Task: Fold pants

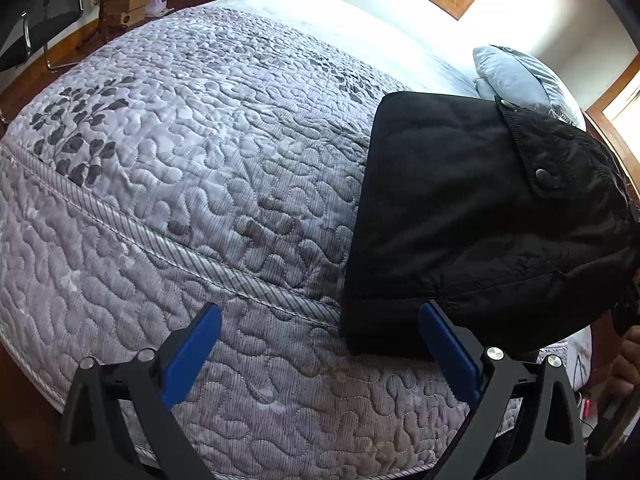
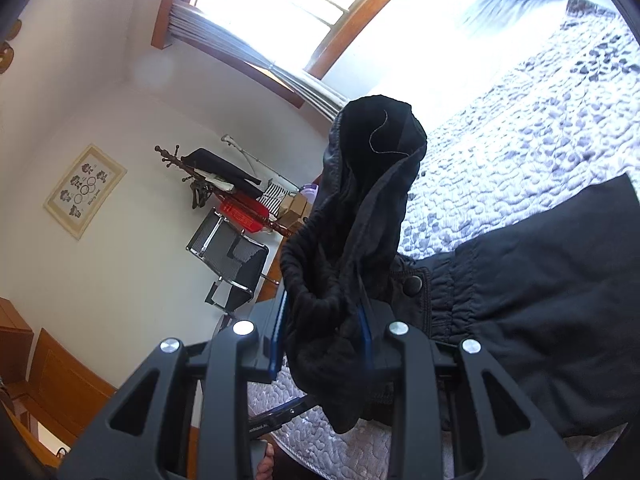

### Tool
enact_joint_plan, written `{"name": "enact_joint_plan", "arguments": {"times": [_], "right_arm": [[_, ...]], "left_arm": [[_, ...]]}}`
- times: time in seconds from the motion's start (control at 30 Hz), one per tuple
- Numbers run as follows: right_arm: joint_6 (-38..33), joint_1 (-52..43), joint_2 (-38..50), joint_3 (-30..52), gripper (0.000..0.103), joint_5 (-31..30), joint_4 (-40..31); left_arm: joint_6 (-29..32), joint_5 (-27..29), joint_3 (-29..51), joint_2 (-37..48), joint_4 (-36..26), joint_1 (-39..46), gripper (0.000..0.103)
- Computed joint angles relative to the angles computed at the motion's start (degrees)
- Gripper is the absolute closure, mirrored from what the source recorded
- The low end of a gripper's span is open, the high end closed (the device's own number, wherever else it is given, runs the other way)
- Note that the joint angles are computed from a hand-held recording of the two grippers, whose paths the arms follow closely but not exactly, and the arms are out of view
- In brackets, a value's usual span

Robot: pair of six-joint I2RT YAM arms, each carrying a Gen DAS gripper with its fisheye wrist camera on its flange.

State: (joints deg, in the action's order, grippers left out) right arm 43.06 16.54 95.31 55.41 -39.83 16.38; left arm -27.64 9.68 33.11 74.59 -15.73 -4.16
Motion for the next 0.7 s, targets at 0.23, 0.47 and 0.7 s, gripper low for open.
{"name": "enact_joint_plan", "arguments": {"times": [0.23, 0.47, 0.7], "right_arm": [[-3.5, -5.9, -5.2, -5.1, 0.075, -1.8, -2.1], [-5.9, -13.1, -6.9, -8.4, 0.075, -4.8, -4.1], [-7.2, -18.6, -3.1, -11.4, 0.075, -7.9, -2.2]], "left_arm": [[-0.6, -1.6, 1.5, -1.0, -1.3, -4.1, 0.004], [-1.5, -3.0, 2.6, 1.5, -1.1, -8.0, 0.004], [-1.9, -4.7, 4.4, 3.8, -1.4, -11.5, 0.004]]}}
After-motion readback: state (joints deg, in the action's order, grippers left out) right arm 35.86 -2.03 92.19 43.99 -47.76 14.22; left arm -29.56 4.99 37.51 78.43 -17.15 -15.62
